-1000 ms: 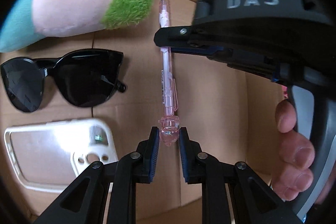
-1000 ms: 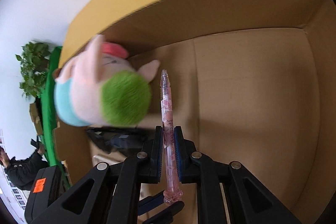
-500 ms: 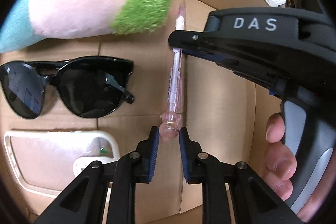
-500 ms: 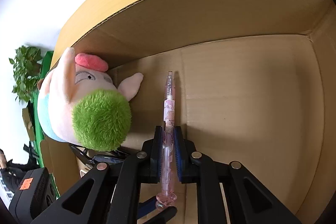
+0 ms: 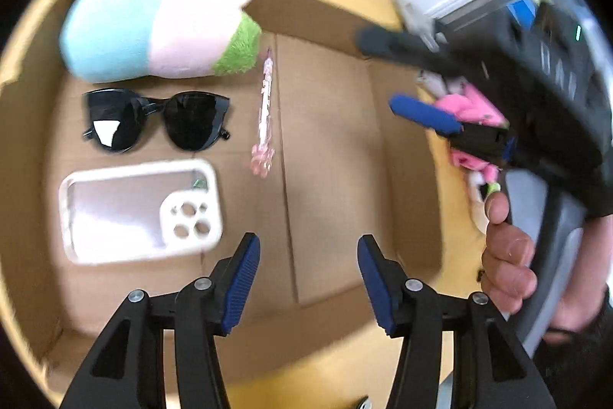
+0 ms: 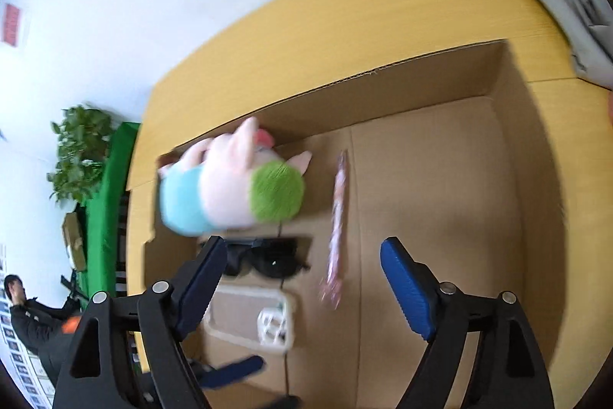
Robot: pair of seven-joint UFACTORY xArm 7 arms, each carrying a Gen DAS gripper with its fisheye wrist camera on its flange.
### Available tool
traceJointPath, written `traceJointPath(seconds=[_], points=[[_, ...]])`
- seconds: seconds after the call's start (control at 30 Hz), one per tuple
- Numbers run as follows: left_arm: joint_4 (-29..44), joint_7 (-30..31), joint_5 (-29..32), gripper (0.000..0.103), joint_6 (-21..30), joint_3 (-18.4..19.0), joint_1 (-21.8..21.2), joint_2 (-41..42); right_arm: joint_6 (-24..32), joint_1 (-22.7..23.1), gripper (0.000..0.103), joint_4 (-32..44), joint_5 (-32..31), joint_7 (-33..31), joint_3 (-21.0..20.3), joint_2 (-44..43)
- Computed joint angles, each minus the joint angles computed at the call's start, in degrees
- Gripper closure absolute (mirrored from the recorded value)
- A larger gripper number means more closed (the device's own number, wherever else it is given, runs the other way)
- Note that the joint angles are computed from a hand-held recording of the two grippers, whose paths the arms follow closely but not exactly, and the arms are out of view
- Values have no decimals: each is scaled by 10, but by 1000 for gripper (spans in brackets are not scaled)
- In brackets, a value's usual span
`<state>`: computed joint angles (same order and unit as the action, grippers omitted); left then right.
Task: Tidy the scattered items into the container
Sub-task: 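Open the right gripper to drop the pink pen in the box, then move the right gripper down to the white earbud case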
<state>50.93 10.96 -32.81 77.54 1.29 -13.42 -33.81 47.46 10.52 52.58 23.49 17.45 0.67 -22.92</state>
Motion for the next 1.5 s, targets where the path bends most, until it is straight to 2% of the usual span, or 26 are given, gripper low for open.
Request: traceJointPath(seconds=[0.07, 0.13, 0.27, 0.37, 0.47, 0.53, 0.67, 0.73, 0.83, 0.97, 1.07, 1.17, 1.27, 1.5], points=[[-14, 13, 32, 51, 40, 22, 15, -65, 20, 2, 13, -26, -1, 24, 8, -65], [-17, 7, 54, 51, 68, 24, 25, -108, 61, 8, 13, -57, -12, 51, 21, -139], [-37, 22, 139, 51, 161, 73, 73, -195, 137, 22, 13, -86, -51, 89, 46, -230], [-36, 44, 195, 51, 216, 108, 112, -211, 176, 51, 13, -106, -50, 109, 70, -278], [-71, 62, 231, 51, 235, 127, 157, -232, 183, 94, 13, -124, -15, 138, 101, -290], [-79, 71, 237, 51, 249, 136, 176, -236, 164, 122, 13, -131, 8, 158, 127, -273], [-114, 95, 214, 51, 233, 136, 189, -226, 89, 148, 13, -144, 24, 237, 184, -228], [-124, 102, 203, 51, 227, 137, 197, -223, 52, 161, 14, -148, 25, 260, 194, -201], [-151, 121, 193, 51, 197, 123, 198, -231, 31, 161, 14, -133, -18, 294, 216, -156], [-167, 127, 154, 51, 176, 144, 204, -200, -7, 163, 16, -141, -67, 330, 220, -124], [-172, 151, 149, 51, 163, 144, 203, -177, -23, 165, 18, -151, -106, 361, 222, -106], [-172, 170, 155, 51, 164, 141, 208, -159, -61, 182, 19, -169, -120, 388, 215, -93], [-168, 189, 164, 51, 176, 150, 221, -146, -88, 182, 21, -171, -169, 415, 229, -76], [-148, 210, 197, 51, 189, 150, 258, -124, -80, 192, 30, -156, -267, 450, 244, -27]])
